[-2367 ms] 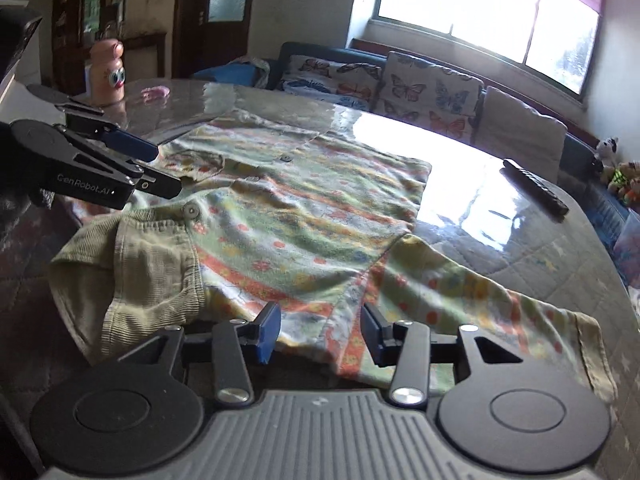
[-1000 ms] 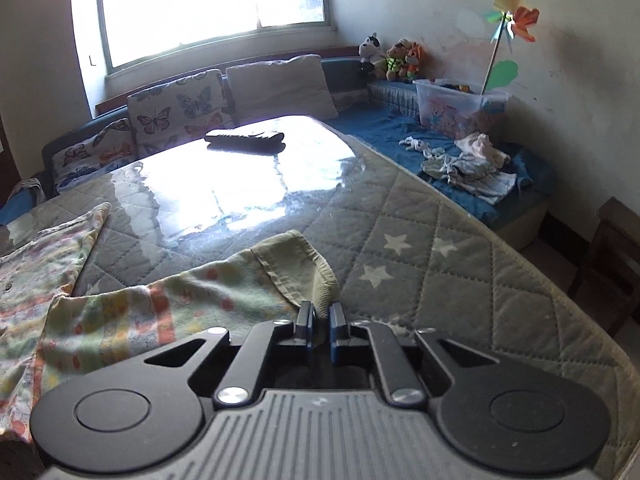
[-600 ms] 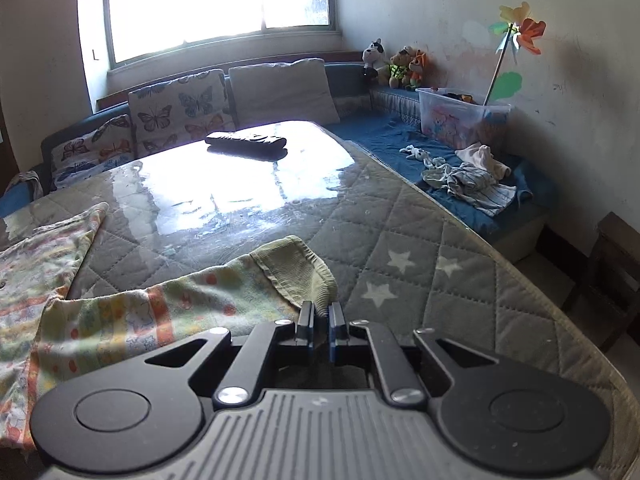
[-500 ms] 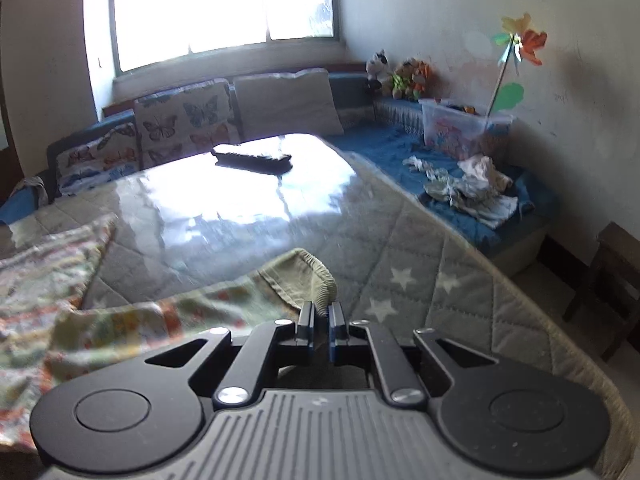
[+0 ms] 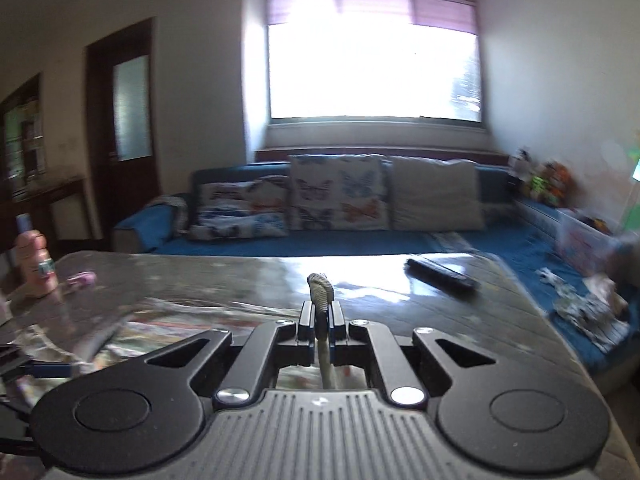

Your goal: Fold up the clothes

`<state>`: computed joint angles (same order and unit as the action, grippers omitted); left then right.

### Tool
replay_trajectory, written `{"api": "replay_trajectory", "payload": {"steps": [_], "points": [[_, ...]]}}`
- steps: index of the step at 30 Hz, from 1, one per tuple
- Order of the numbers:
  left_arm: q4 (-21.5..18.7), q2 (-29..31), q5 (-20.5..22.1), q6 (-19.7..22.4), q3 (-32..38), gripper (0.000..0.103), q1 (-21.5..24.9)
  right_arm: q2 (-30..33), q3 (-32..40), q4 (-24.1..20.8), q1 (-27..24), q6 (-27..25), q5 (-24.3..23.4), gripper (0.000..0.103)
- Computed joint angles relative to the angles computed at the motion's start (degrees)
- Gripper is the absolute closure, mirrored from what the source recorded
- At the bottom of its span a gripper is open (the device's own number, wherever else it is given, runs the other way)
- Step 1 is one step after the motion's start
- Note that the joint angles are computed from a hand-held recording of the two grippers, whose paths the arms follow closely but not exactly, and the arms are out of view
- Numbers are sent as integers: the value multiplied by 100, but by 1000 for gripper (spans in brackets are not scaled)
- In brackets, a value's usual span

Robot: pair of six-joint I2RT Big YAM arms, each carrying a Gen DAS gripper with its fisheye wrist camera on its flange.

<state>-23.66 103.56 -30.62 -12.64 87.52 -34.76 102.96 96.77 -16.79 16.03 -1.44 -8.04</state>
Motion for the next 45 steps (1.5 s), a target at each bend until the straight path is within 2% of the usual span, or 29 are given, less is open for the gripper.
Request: {"api": "replay_trajectory", "payload": {"steps": [7,16,18,23,30,33,35,36,38,41,45], "points": [[61,-264,-76,-362,-488,31,68,384,619,-411,615,-467,-548,98],[-19,-417,-191,-627,-746,32,127,704,840,-1041,1102,-771,-1010,95],[-60,-394,-182,-645,-720,32,132,597,611,-1051,1116,-837,-1144,89],[-70,-391,-113,-646,-694,32,162,351,216,-1264,991,-1072,-1341,85],[41,-533,-171,-626,-752,35,192,227,-232,-1674,467,-957,-796,85],[19,-554,-188,-658,-714,39,230,294,-313,-1743,322,-904,-580,85],[16,-547,-101,-671,-679,46,239,355,-315,-1812,252,-862,-491,86],[15,-542,-51,-677,-662,48,243,359,-319,-1797,218,-858,-582,87],[3,-485,114,-665,-598,57,247,371,-231,-1863,203,-903,-605,87],[-12,-354,388,-621,-460,70,230,474,-25,-1712,232,-852,-492,86],[33,-143,686,-467,-210,76,185,878,528,-1621,285,-778,-303,86]]}}
